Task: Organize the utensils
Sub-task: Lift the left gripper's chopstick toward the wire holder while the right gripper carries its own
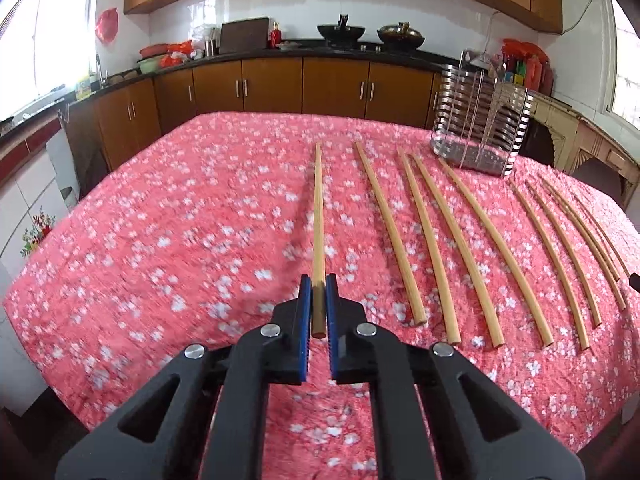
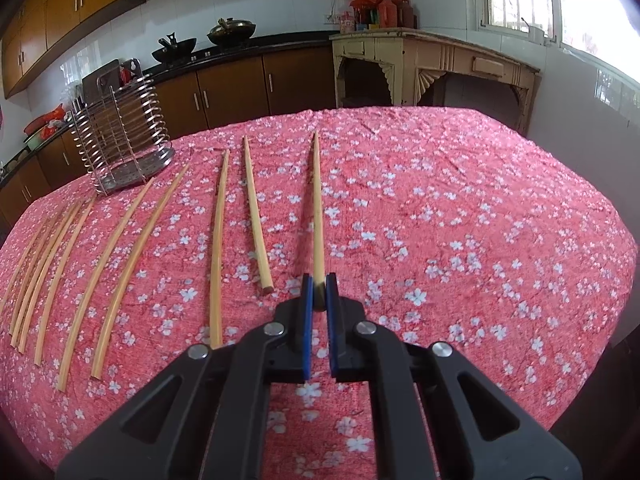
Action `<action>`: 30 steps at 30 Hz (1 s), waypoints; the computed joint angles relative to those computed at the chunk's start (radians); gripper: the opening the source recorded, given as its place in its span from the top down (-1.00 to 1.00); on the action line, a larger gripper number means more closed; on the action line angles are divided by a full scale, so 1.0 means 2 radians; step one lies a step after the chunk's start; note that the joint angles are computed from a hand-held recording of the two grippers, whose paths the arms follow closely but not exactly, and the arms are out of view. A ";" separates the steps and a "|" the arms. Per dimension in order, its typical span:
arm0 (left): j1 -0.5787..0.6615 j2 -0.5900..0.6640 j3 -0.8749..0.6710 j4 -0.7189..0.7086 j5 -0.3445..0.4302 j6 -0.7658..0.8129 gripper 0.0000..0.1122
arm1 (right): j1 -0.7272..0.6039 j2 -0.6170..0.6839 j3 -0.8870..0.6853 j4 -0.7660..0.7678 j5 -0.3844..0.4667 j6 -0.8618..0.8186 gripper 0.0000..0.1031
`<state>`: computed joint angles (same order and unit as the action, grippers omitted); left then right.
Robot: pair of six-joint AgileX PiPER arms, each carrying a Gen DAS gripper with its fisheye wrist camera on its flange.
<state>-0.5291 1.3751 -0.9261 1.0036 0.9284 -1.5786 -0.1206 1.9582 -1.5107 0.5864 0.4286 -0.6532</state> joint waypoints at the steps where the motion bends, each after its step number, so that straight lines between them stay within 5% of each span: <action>1: -0.003 -0.007 0.001 0.006 0.005 0.000 0.87 | -0.001 -0.006 0.003 0.005 -0.003 -0.008 0.86; 15: 0.003 -0.054 -0.039 0.084 0.048 0.048 0.87 | 0.004 -0.054 -0.010 0.041 -0.015 -0.054 0.86; 30: 0.101 -0.029 -0.162 0.077 -0.025 0.151 0.88 | 0.037 -0.005 -0.210 -0.040 0.017 0.055 0.86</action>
